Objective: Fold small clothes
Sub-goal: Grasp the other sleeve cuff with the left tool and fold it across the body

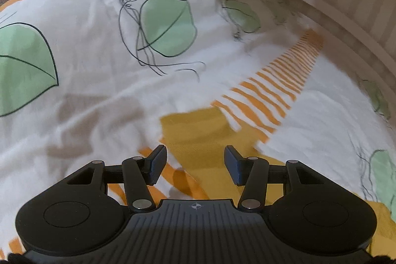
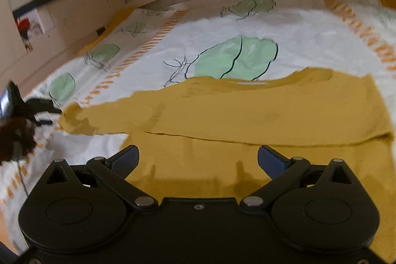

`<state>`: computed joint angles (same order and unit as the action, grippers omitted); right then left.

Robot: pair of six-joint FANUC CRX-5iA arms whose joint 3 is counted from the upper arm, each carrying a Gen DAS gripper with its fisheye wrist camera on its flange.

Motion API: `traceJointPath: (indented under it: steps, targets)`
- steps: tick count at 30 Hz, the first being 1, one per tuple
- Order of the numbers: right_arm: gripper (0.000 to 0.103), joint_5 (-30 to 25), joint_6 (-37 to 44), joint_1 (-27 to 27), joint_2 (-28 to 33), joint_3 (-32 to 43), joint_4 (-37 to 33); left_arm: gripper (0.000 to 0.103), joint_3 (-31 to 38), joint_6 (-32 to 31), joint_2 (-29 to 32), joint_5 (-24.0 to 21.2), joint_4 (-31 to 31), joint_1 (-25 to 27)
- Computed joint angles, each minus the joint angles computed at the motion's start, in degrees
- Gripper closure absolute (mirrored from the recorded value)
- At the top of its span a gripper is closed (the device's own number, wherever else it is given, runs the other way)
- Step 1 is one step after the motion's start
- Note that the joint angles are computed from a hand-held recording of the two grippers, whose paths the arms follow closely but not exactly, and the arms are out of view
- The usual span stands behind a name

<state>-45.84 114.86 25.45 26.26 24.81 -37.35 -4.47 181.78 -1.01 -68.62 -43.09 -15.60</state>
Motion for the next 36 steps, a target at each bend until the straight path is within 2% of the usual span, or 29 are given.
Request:
traceJointPath:
  steps: [8, 16, 18, 19, 20, 21, 24, 26, 30, 36]
  targets:
    - [0.001, -0.4, 1.0, -0.1, -0.2, 0.2, -4.7, 0.053, -2.9, -0.4, 0.2, 7.5, 4.0, 7.2]
    - [0.001, -0.1, 3.7, 0.8, -0.5, -0.3, -4.8, 0.053, -3.0, -0.3, 1.9, 7.7, 2.9, 8.0]
    - [0.001, -0.3, 3.2, 0.9, -0.3, -0.2, -4.3, 0.055, -3.2, 1.8, 1.9, 7.6, 1.9, 7.4]
    - [0.001, -0.5, 2.7, 0.9, -0.2, -0.1, -4.1, 0.063, -3.4, 3.0, 1.7, 7.7, 1.3, 7.1]
    - [0.001, -0.8, 2.5, 0.8, -0.1, 0.0, -4.1, 0.093, -3.9, 3.2, 1.3, 8.4, 1.2, 7.1]
    - [0.001, -0.9, 1.9, 0.8, 0.0, 0.1, -3.8, 0.097, -4.9, 3.6, 0.4, 10.2, 1.2, 7.4]
    - [0.001, -0.8, 0.9, 0.8, 0.1, 0.2, -3.2, 0.097, -5.2, 8.4, -0.8, 10.4, -1.4, 5.5]
    - [0.001, -0.7, 0.9, 0.6, 0.2, 0.2, -3.1, 0.097, -4.0, 9.5, -1.1, 8.8, -3.2, 3.4]
    - [0.001, -0.4, 0.1, 0.4, 0.2, 0.2, -2.2, 0.097, 0.1, 8.2, -1.2, 6.1, -6.1, -1.3]
    - [0.001, -0.6, -2.8, -0.5, 0.2, 0.7, -1.6, 0.097, 10.2, 1.8, 2.5, 3.7, -9.8, -8.2]
